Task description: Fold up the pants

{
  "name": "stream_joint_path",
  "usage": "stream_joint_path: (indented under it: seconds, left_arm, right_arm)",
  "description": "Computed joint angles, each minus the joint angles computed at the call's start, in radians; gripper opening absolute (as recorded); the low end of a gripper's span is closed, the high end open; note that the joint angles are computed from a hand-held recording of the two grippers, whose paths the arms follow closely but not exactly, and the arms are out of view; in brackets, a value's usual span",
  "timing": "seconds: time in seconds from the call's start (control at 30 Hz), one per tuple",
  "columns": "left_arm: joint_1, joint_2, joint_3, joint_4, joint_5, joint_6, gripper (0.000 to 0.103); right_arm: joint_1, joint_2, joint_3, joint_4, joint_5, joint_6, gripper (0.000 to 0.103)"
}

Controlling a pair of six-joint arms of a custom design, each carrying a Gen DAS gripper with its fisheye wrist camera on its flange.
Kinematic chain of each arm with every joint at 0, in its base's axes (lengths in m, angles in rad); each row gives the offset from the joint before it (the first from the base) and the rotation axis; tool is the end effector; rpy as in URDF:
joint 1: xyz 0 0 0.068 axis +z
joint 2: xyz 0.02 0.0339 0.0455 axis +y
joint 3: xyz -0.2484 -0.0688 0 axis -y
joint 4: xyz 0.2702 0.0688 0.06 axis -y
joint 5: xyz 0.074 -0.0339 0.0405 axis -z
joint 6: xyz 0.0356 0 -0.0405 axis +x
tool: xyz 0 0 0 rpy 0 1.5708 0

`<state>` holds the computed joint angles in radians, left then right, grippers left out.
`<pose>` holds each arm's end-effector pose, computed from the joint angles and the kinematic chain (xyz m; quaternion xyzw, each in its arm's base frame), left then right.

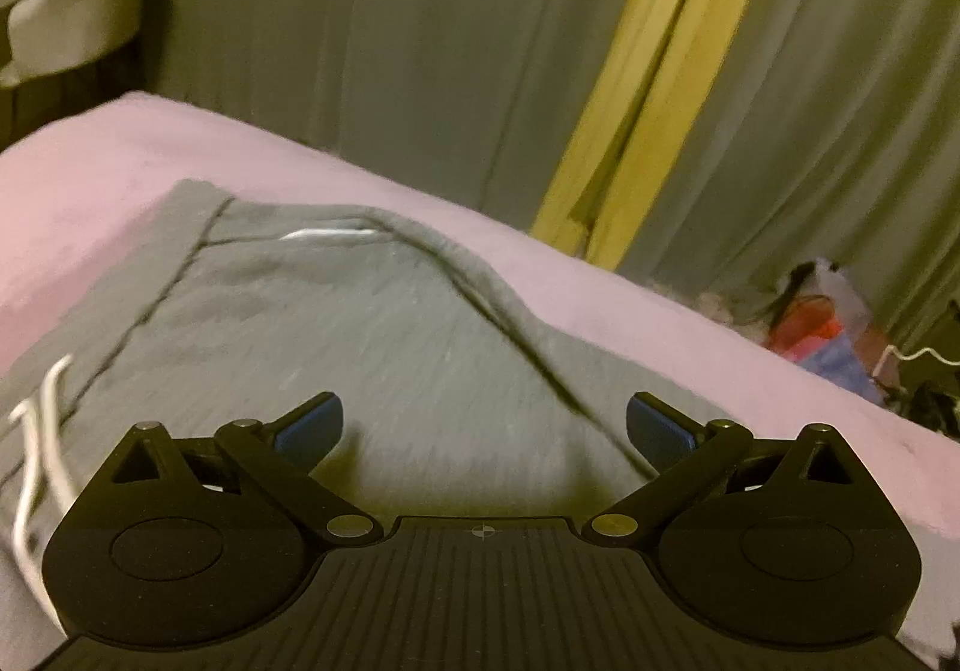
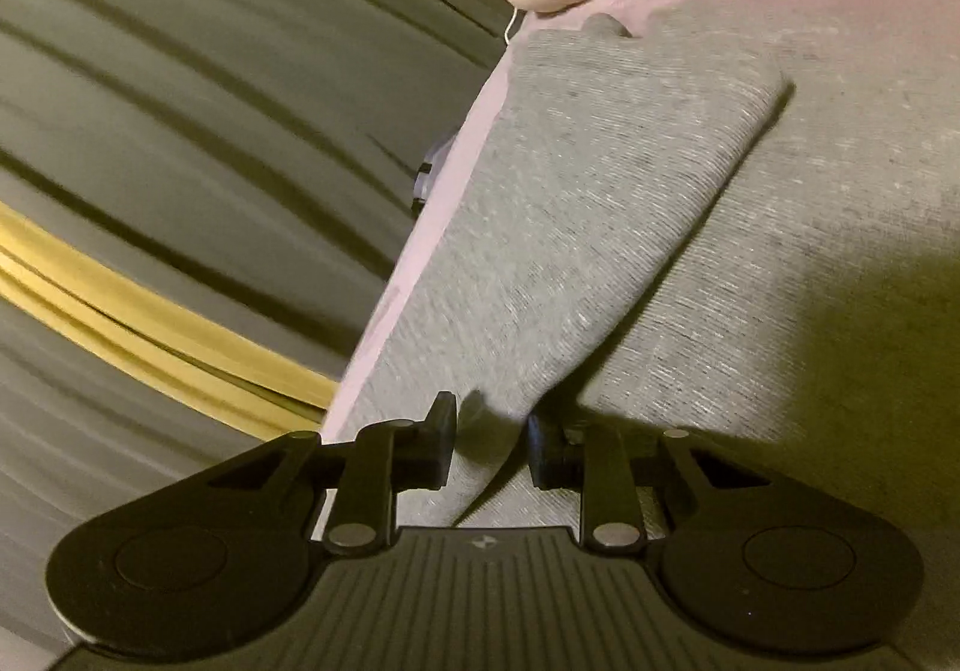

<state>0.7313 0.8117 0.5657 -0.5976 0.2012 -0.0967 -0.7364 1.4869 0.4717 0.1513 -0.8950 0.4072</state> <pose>0.1522 0.1270 0.2048 -0.3414 0.8657 0.0212 0.3655 0.2077 -0.1508 0.0899 0.3318 0.7923 0.3493 0.3744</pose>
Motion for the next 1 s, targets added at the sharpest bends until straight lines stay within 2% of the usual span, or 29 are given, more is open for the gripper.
stream_joint_path:
  seconds: [0.03,0.1,0.13,0.17,0.27,0.33,0.43,0.5,0.53,0.6,0.63,0.67,0.77,0.83,0.9,1.0]
  left_arm:
    - [-0.027,0.09,0.031,0.043,-0.023,-0.017,0.103]
    - [-0.064,0.224,0.082,0.106,-0.07,-0.045,0.092]
    - [-0.08,0.287,0.112,0.126,-0.104,-0.054,0.078]
    - [-0.087,0.337,0.137,0.138,-0.128,-0.064,0.071]
    - [-0.071,0.455,0.202,0.158,-0.094,-0.079,0.072]
    - [-0.057,0.511,0.227,0.165,-0.048,-0.108,0.072]
    - [-0.042,0.559,0.238,0.194,0.033,-0.149,0.072]
    - [-0.044,0.59,0.239,0.226,0.042,-0.158,0.07]
    - [-0.047,0.596,0.237,0.239,0.036,-0.164,0.062]
    - [-0.048,0.6,0.234,0.245,0.027,-0.172,0.033]
    - [-0.04,0.602,0.237,0.232,0.039,-0.176,0.009]
    - [-0.036,0.608,0.242,0.222,0.051,-0.191,0.008]
    - [-0.033,0.456,0.152,0.219,0.017,-0.175,0.007]
    - [-0.025,0.315,0.107,0.162,0.003,-0.147,0.007]
    - [0.011,0.169,0.083,0.079,0.032,-0.115,0.007]
    - [0.164,-0.074,0.081,-0.133,0.177,-0.027,0.007]
  right_arm:
    - [-0.001,0.008,0.009,-0.004,0.008,-0.007,0.017]
    - [-0.018,-0.001,-0.005,-0.008,0.0,-0.023,0.013]
    - [-0.018,0.004,-0.01,0.006,-0.002,-0.017,0.013]
    - [-0.004,0.035,-0.01,0.056,0.009,0.001,0.013]
    - [0.008,0.007,-0.046,0.094,0.034,-0.005,0.011]
    - [0.008,0.045,-0.06,0.163,0.039,0.002,0.011]
    - [0.006,0.075,-0.05,0.189,0.03,0.019,0.011]
    - [-0.025,0.063,-0.06,0.165,0.003,-0.003,0.01]
    - [-0.027,0.063,-0.061,0.165,0.0,-0.006,0.01]
    - [-0.027,0.064,-0.063,0.168,0.003,-0.016,0.007]
    - [-0.028,0.064,-0.065,0.17,0.006,-0.022,0.007]
    - [-0.029,0.066,-0.069,0.181,0.004,-0.022,0.007]
    - [-0.032,0.093,-0.064,0.21,-0.003,0.002,0.006]
    - [-0.034,0.088,-0.065,0.208,-0.007,0.006,0.006]
    - [-0.048,0.054,-0.075,0.181,-0.009,-0.02,0.006]
    - [-0.111,-0.097,-0.095,0.041,-0.025,-0.08,0.005]
